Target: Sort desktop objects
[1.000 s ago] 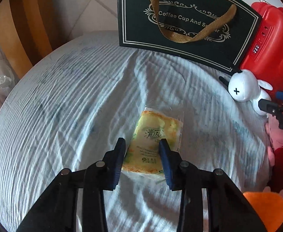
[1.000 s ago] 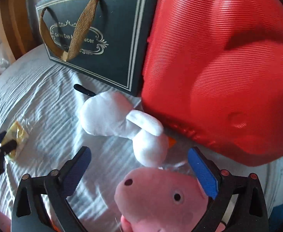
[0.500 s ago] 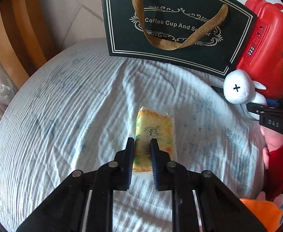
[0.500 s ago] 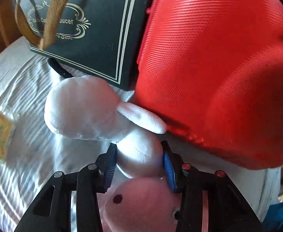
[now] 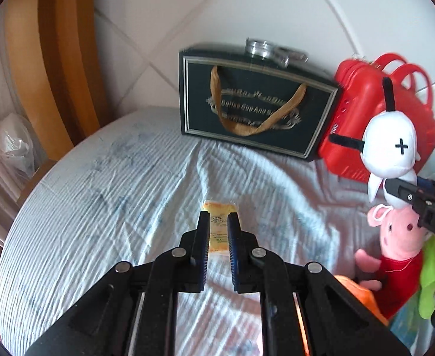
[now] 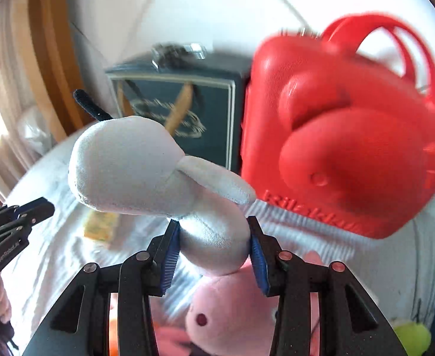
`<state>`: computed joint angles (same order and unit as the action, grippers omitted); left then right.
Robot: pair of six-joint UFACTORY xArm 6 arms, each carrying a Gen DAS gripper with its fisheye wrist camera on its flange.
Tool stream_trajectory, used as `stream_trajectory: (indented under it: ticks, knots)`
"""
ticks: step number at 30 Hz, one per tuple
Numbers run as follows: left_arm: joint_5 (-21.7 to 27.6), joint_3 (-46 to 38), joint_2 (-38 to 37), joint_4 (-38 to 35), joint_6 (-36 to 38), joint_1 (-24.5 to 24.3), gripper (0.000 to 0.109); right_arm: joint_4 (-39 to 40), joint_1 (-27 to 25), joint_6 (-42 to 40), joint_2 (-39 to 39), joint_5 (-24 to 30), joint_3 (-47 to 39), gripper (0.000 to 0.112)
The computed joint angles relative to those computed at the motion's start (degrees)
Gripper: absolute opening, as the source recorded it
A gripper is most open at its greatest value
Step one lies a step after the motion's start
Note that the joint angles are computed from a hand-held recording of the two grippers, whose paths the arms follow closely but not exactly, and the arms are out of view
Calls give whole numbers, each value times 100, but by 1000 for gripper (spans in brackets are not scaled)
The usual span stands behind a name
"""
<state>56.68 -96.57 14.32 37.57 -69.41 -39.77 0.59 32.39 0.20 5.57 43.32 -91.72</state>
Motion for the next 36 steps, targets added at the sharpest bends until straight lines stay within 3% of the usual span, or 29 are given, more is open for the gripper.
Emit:
stream_trajectory:
  ticks: [6,11,13,15,17,18,24,30,31,32,33,36]
  knots:
    - [390,130,-486,412,-485,-563,12,-584,302,630,-1276,-229,954,43]
    - [450,444,-763,170,-533,-674,16,-1001,321,1236,-1824,240,1134,43]
    - [439,544,-763,-59,-492,-593,29,-1094,235,1425,-1975,353,1350,43]
    - [329,664,-736,-209,-454,-498,61,-1004,103,1503,-2149,463,1607,43]
    - [273,665,-603,-215,-396,-400,76,-935,-73,1520,-2203,529,1779,43]
    - [252,588,-479,-207,-327,-331,77,-948,-157,1549,-2238,555,1887,43]
    - [169,-338,695,-834,657,226,77,-931,-547,1739,-2025,494,2089,43]
    - [495,-1469,1841,-1428,1480,472,75,-867,-739,1702,-1749,419,2079,43]
    - [430,-1442,1888,-1476,1539,491,70,-863,-746,1703,-1730,428,2085,43]
    - [125,-1221,1771,-1528,1481,511,52,-863,-754,1702,-1707,426,2092,43]
    - [59,-1142,1734,-1510,1467,509,44,-860,-759,1698,-1689,418,2098,43]
    - [110,-930,1553,-1378,1370,429,32,-850,-759,1743,-1718,380,2149,43]
